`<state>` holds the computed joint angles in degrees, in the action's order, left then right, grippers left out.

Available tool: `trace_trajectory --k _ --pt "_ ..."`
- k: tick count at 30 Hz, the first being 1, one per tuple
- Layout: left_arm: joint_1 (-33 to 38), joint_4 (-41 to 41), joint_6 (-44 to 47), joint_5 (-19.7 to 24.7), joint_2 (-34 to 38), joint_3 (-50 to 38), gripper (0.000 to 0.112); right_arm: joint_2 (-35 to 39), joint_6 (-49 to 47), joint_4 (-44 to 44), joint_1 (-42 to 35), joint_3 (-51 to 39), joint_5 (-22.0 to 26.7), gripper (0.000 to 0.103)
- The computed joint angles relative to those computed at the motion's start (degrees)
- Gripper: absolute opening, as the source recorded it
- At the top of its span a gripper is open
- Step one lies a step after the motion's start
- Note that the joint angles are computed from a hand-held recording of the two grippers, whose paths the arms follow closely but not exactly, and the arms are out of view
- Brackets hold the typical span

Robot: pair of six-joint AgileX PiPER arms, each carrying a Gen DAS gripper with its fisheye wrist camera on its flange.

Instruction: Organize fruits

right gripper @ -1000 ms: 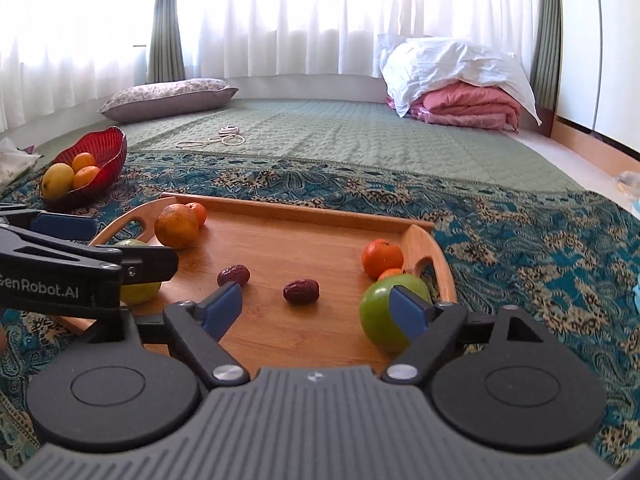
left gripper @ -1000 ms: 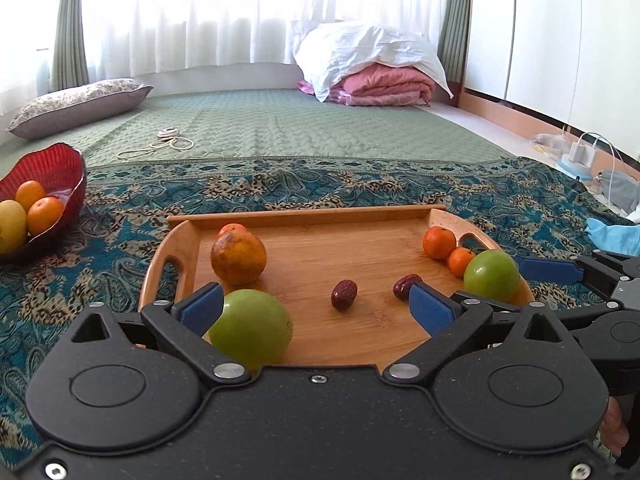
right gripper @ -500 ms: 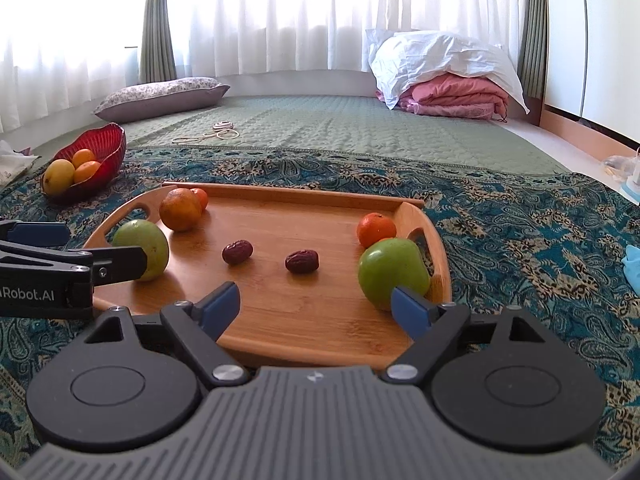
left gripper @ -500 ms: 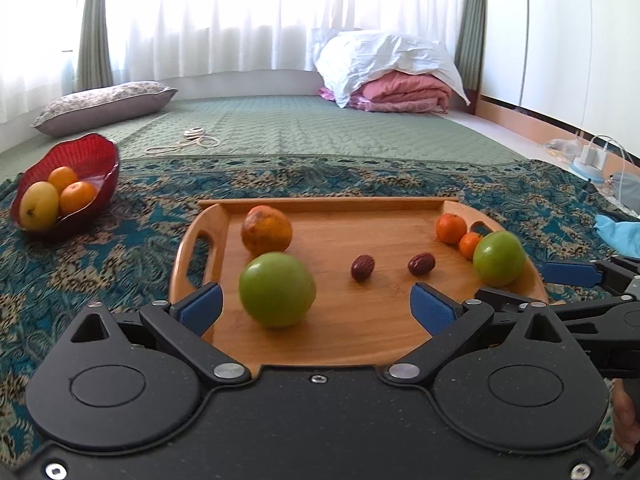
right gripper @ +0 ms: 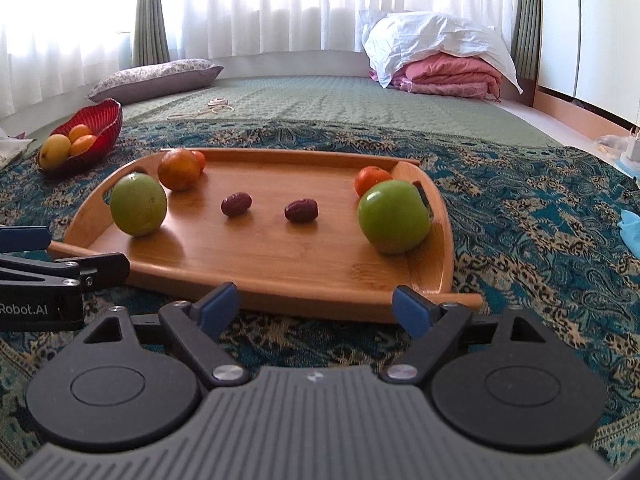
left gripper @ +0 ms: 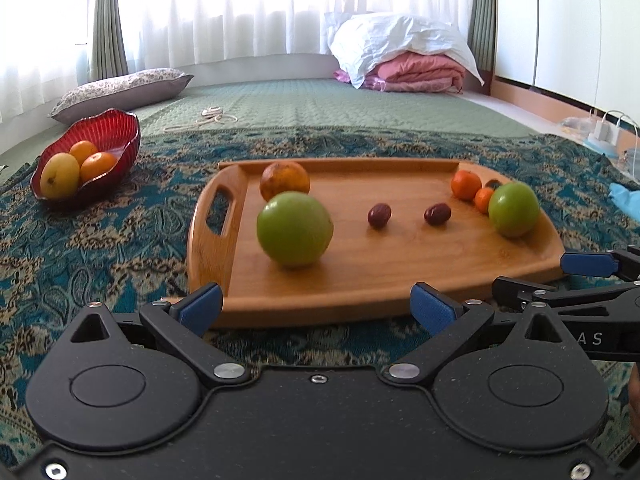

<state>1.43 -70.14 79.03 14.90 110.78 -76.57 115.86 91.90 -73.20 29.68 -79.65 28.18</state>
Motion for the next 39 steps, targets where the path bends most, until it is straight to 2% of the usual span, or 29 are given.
trace_trajectory --k 10,16,22,28,34,39 --pt "-1.02 -2.54 3.53 -2.88 1.63 1.39 0.100 2.58 1.59 1.52 0.20 -0.15 0.88 0.093" --pt "-1.52 1.71 -1.46 -3.21 3.06 0.47 0.100 3.30 5.19 -1.40 0.03 0.74 -0.24 0.099" --pt "-2.04 2.39 -2.80 -4.67 4.18 0.42 0.100 4.55 6.30 -3.37 1.07 0.16 1.65 0.101" --pt "-1.90 7.77 -9.55 -4.81 5.24 -0.48 0.103 5.17 8.30 -4.93 1.55 0.05 2.96 0.102" --pt "-1.39 2.02 -3.99 -4.44 5.89 -0.47 0.103 5.27 9.58 -5.76 1.80 0.32 3.59 0.103" --pt "-1.34 4.35 -6.25 -4.19 6.12 -0.95 0.103 5.27 8.58 -4.82 1.59 0.09 3.30 0.103"
